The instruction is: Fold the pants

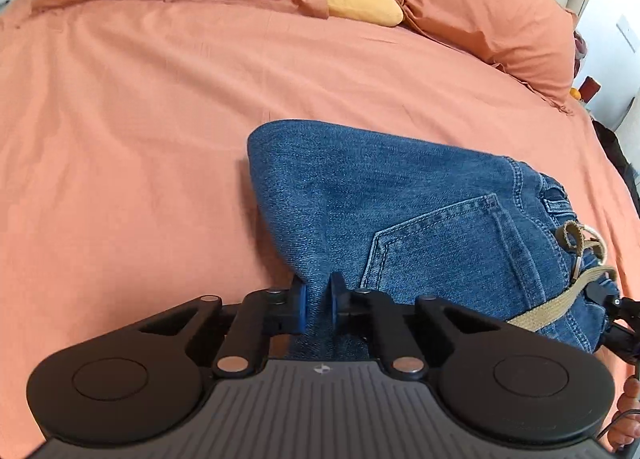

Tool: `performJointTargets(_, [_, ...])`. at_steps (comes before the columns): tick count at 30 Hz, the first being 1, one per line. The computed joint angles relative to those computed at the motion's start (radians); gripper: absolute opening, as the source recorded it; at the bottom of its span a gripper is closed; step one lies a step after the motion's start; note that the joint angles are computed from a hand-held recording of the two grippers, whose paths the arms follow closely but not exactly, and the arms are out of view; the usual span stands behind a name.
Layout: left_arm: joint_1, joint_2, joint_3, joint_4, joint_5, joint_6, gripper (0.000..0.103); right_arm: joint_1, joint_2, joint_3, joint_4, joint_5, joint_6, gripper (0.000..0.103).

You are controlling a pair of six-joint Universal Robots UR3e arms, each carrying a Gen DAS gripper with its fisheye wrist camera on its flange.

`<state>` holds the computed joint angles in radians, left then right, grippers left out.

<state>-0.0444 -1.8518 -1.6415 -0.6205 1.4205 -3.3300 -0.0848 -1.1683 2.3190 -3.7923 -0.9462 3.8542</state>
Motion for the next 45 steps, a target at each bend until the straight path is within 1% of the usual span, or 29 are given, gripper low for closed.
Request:
performJointTargets(2, [-0.002, 0.022, 0.016, -0.032, 0.007, 0.003, 0.01, -0.01, -0.04, 0.028, 0.004, 0.018, -0.013, 0.031])
performJointTargets(5, [0.003, 0.069, 0.048, -0.098, 0.001, 0.035, 0.009, -0.005, -0.119, 0.062, 0.029, 0.031, -0.044, 0.03])
performJointTargets(7, [0.001, 0.108, 0.075, -0.153, 0.023, 0.078, 0.009, 0.017, -0.179, 0.071, 0.065, 0.042, -0.047, 0.03])
performJointTargets(10, [0.024, 0.191, 0.084, -0.235, 0.054, 0.155, 0.008, 0.106, -0.236, 0.042, 0.11, 0.001, -0.031, 0.029])
performJointTargets(13, [0.117, 0.319, 0.04, -0.314, 0.029, 0.242, 0.008, 0.237, -0.24, -0.03, 0.148, -0.078, 0.012, 0.029])
performJointTargets(16, [0.253, 0.46, -0.022, -0.401, -0.022, 0.355, 0.008, 0.407, -0.186, -0.145, 0.178, -0.192, 0.054, 0.029])
performJointTargets(20, [0.437, 0.599, -0.095, -0.486, -0.083, 0.493, 0.008, 0.624, -0.082, -0.362, 0.266, -0.354, 0.074, 0.029])
performJointTargets(24, [0.636, 0.687, -0.142, -0.566, -0.173, 0.63, 0.008, 0.783, 0.037, -0.623, 0.426, -0.472, 0.074, 0.029])
performJointTargets(26, [0.723, 0.707, -0.161, -0.595, -0.217, 0.695, 0.008, 0.842, 0.103, -0.759, 0.51, -0.517, 0.071, 0.028])
performJointTargets(28, [0.796, 0.708, -0.181, -0.618, -0.263, 0.748, 0.008, 0.894, 0.161, -0.9, 0.627, -0.573, 0.052, 0.028])
performJointTargets(31, [0.87, 0.702, -0.238, -0.623, -0.307, 0.815, 0.008, 0.945, 0.22, -1.04, 0.772, -0.631, 0.039, 0.028])
performJointTargets(33, [0.898, 0.695, -0.289, -0.606, -0.318, 0.858, 0.008, 0.969, 0.242, -1.081, 0.846, -0.652, 0.048, 0.028])
performJointTargets(37, [0.931, 0.679, -0.409, -0.504, -0.299, 0.911, 0.008, 0.997, 0.256, -1.069, 0.925, -0.683, 0.066, 0.028])
performJointTargets(39, [0.963, 0.673, -0.445, -0.491, -0.31, 0.933, 0.009, 1.002, 0.258, -1.048, 0.95, -0.697, 0.107, 0.028])
performJointTargets(41, [0.978, 0.674, -0.464, -0.486, -0.312, 0.954, 0.01, 0.989, 0.261, -1.005, 0.93, -0.681, 0.162, 0.029])
performJointTargets(43, [0.933, 0.658, -0.466, -0.437, -0.269, 0.929, 0.014, 0.979, 0.278, -1.004, 0.916, -0.678, 0.186, 0.031])
performJointTargets(44, [0.918, 0.659, -0.468, -0.421, -0.246, 0.918, 0.02, 0.984, 0.281, -1.016, 0.932, -0.687, 0.187, 0.032])
performJointTargets(45, [0.902, 0.66, -0.466, -0.409, -0.222, 0.905, 0.022, 0.989, 0.291, -1.054, 0.971, -0.699, 0.181, 0.034])
